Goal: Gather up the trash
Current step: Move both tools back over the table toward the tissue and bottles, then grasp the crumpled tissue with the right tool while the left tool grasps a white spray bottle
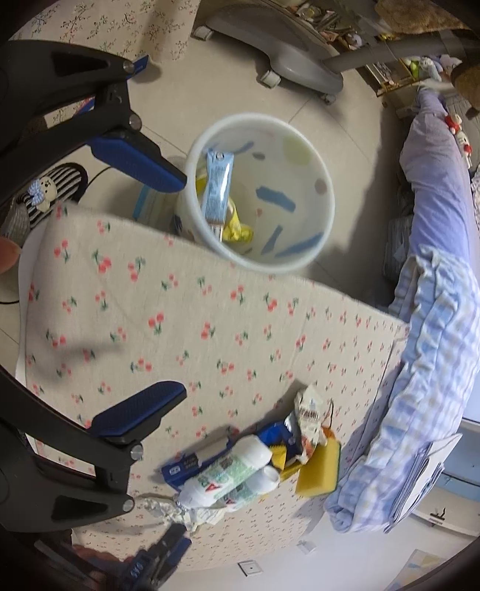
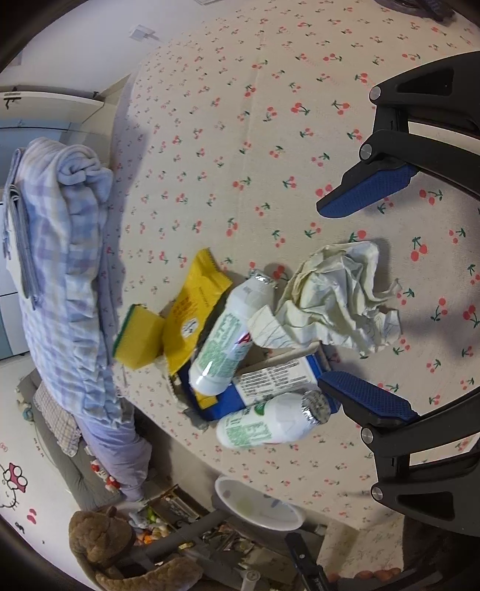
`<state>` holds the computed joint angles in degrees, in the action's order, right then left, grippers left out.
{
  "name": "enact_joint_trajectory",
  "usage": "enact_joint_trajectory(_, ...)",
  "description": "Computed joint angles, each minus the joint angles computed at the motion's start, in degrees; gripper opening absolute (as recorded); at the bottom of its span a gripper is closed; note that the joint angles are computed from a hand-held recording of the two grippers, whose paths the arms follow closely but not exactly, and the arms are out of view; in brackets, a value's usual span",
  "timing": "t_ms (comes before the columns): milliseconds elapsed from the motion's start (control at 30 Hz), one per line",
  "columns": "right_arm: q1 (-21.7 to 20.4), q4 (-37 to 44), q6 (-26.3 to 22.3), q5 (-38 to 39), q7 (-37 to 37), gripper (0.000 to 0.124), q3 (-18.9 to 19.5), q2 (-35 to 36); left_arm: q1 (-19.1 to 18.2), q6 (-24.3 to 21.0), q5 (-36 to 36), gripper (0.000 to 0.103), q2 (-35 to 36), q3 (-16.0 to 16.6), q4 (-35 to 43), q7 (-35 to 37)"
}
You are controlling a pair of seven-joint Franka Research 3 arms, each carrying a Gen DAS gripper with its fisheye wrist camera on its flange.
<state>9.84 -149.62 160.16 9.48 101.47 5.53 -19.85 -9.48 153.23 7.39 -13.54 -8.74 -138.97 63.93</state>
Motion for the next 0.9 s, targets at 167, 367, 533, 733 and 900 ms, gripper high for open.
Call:
enact_joint_trajectory(167, 1.14, 1.47, -2.2, 2.44, -0.74, 0.086, -1.35, 2.93, -1.92, -2.0, -4.13, 0.102, 1.88, -0.38, 2.8, 0.88)
enact_joint_trajectory(367, 0.81, 2.05, -4.02, 2.6, -1.28, 0.051, -1.76, 4.08, -3.44, -1.42, -4.08, 0.101, 3.96, -2.12, 5.25, 0.93)
enact_joint_trajectory(533, 0.7, 0.97, -4.29, 2.68, -3.21, 0.037, -2.03, 2.32, -5.97, 0.7, -12.47, 0.101, 6.47, -1.52, 7.3, 6.73)
enact_joint_trajectory(733, -0.33, -1.77, -3.7, 2.38, -4.19, 0.036, -2.49, -2.22, -7.09, 3.84, -16.52, 0.101, 9.47, -2.96, 9.96, 10.05)
enact_joint_trajectory(900, -1.91, -2.84, -3.85, 3.84, -4.79, 0.036, -3.62, -4.1, -7.23, 4.81, -19.11, 0.094, 13.26, -4.32, 13.12, 10.65)
